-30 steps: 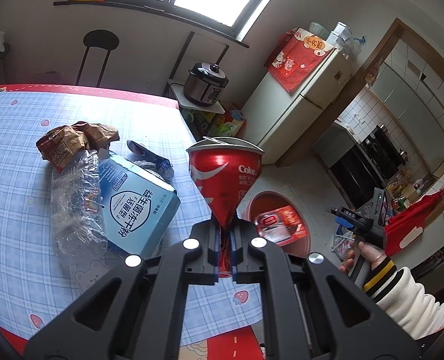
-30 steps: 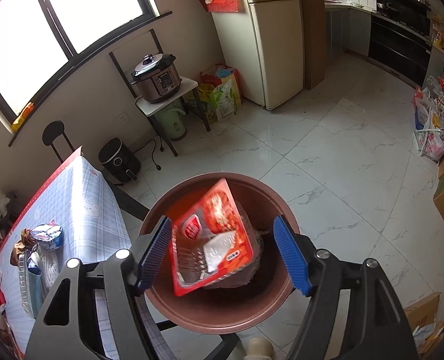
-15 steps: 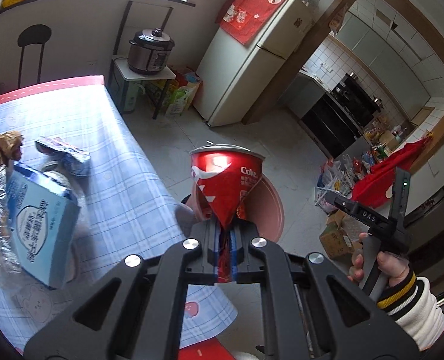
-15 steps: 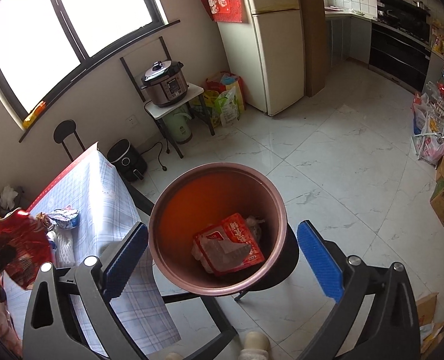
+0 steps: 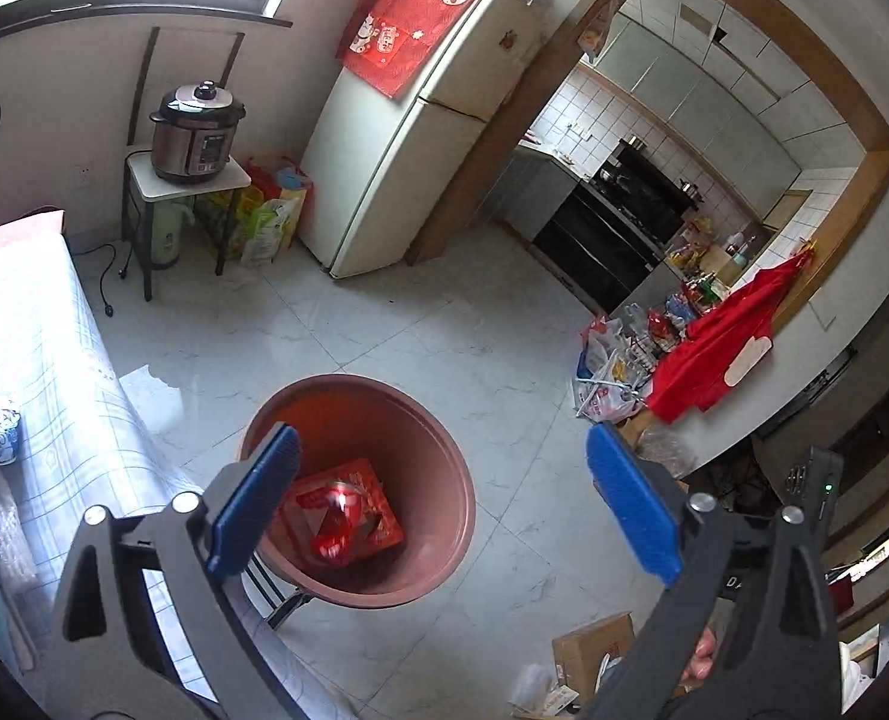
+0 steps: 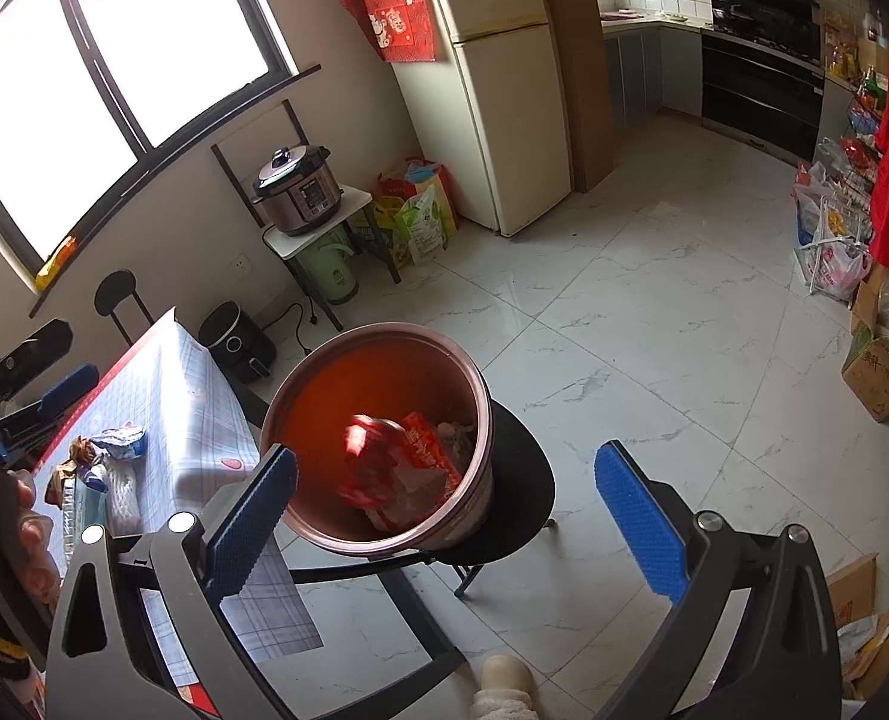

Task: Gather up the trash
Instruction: 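Drop the red Coke can into the brown bin with the left tool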

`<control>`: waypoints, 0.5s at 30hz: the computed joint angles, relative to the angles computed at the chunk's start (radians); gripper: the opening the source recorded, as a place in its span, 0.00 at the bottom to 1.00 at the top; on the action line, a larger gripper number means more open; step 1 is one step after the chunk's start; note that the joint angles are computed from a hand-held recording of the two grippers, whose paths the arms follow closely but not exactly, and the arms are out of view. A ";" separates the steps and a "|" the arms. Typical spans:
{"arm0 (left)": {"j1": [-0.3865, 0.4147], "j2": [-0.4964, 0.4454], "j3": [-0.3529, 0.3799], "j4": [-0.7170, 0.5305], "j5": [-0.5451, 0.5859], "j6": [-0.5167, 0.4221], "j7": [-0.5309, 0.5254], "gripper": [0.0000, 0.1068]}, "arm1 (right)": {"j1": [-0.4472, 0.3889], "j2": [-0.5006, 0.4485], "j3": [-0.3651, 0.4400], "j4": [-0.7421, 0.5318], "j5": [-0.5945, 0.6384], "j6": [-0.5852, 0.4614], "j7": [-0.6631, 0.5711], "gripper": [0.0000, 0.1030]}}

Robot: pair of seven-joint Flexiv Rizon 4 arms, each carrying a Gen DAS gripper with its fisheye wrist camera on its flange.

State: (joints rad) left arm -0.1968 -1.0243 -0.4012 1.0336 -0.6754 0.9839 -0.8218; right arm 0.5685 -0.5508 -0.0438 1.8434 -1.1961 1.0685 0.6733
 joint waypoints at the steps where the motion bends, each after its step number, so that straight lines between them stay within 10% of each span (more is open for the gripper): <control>1: 0.002 0.012 0.010 0.016 0.004 0.013 -0.006 0.91 | 0.002 0.003 -0.002 0.002 -0.008 0.001 0.007 0.95; 15: 0.141 0.251 0.053 0.463 0.078 0.482 -0.100 0.91 | 0.030 -0.105 -0.020 -0.187 0.013 0.030 -0.218 0.95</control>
State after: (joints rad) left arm -0.0558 -0.7737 -0.3484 1.4966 -0.5979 1.4656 -0.9216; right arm 0.5980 -0.6557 -0.0637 1.6568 -1.1833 1.0988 0.4554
